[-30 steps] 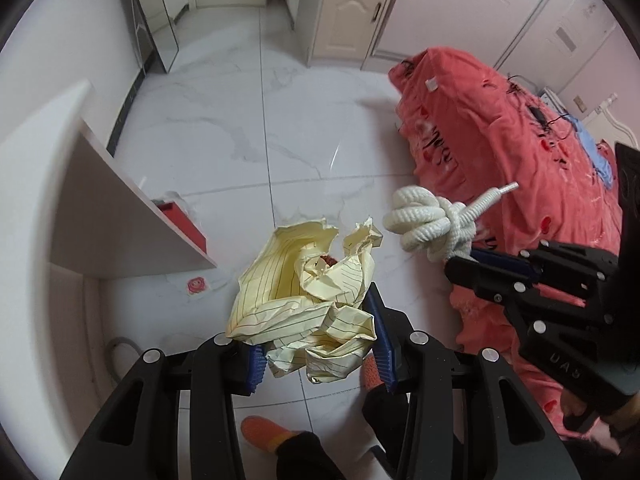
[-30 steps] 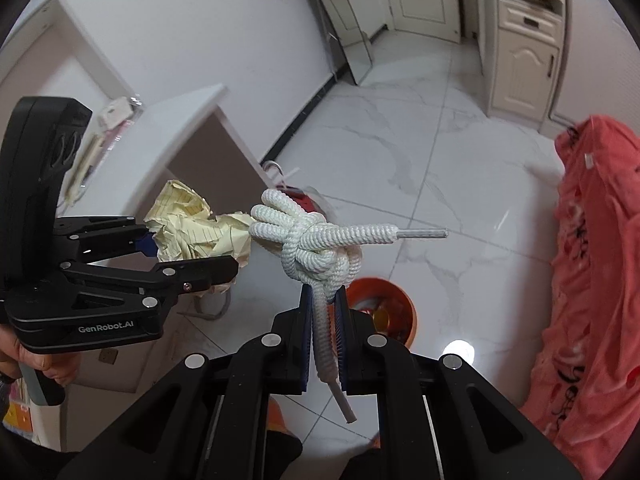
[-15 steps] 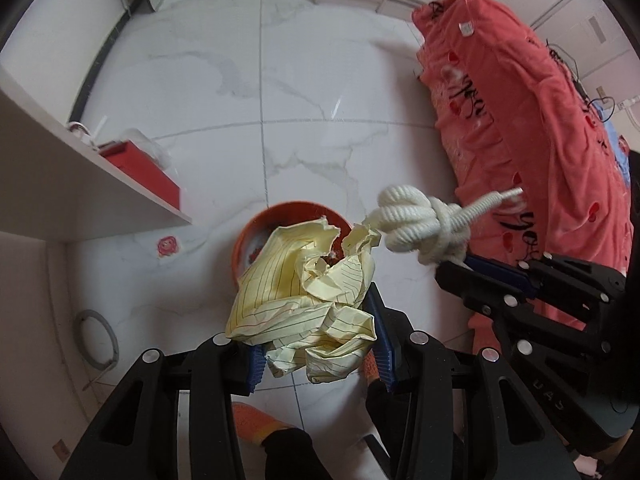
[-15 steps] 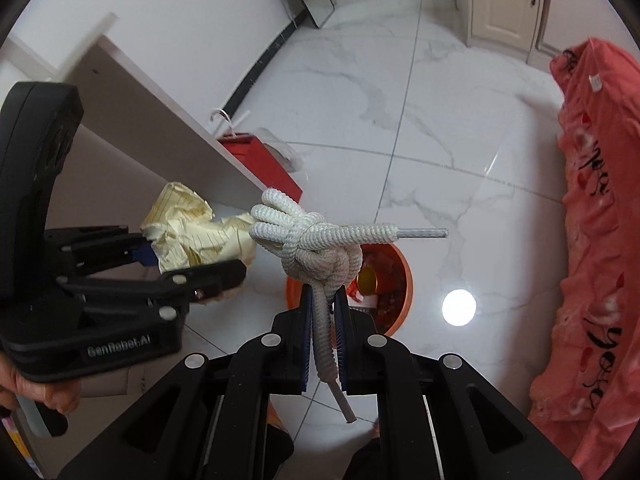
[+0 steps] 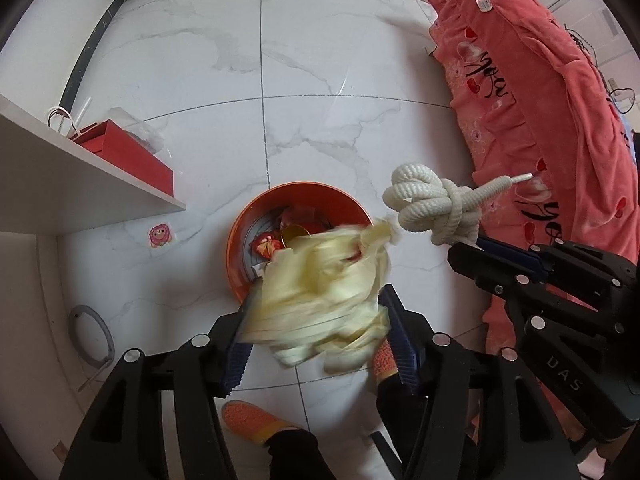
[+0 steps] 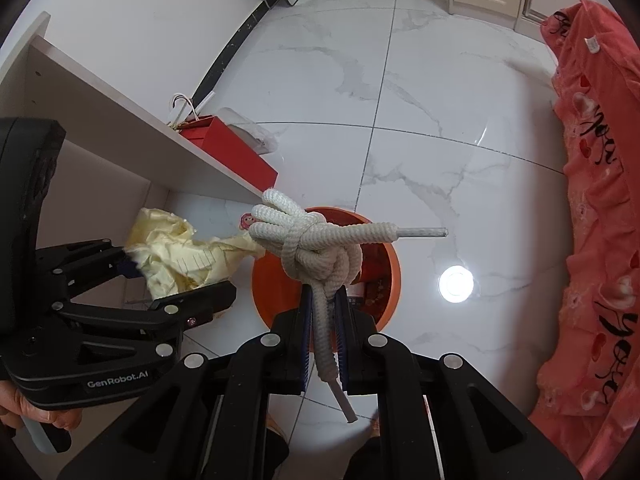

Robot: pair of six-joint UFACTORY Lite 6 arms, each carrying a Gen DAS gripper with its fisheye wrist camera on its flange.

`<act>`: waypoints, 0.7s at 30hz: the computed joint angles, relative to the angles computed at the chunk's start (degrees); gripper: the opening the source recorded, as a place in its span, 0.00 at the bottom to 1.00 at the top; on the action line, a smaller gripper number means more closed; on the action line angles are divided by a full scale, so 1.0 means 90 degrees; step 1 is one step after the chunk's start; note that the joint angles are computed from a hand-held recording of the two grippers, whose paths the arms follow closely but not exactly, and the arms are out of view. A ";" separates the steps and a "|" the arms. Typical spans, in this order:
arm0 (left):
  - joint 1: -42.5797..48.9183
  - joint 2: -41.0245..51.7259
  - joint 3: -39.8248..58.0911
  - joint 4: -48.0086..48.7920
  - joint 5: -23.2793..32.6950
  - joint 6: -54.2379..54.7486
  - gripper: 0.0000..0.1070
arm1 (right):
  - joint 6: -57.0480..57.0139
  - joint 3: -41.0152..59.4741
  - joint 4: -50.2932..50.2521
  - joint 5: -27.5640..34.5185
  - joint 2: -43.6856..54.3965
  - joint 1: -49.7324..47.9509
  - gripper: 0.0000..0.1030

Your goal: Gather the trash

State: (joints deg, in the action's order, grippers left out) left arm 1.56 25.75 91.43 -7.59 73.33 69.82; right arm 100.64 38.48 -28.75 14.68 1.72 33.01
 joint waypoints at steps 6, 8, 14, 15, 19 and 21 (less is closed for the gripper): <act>-0.0027 0.0146 0.0225 0.0004 -0.0030 -0.0012 0.62 | -0.0414 0.0153 0.0236 -0.0130 0.0218 -0.0148 0.12; -0.0015 0.0244 0.0372 -0.0007 0.0056 -0.0037 0.62 | -0.0549 0.0220 0.0320 -0.0126 0.0276 -0.0164 0.13; 0.0003 0.0465 0.0589 0.0042 0.0049 -0.0111 0.62 | -0.1224 0.0514 0.0834 -0.0192 0.0609 -0.0253 0.17; 0.0015 0.0501 0.0618 0.0048 0.0044 -0.0125 0.62 | -0.1376 0.0559 0.0968 -0.0218 0.0671 -0.0271 0.17; 0.0080 0.0536 0.0653 0.0051 0.0065 -0.0150 0.62 | -0.1648 0.0724 0.1206 -0.0141 0.0778 -0.0247 0.17; 0.0099 0.0507 0.0664 0.0069 0.0090 -0.0164 0.62 | -0.1700 0.0758 0.1259 -0.0073 0.0746 -0.0241 0.17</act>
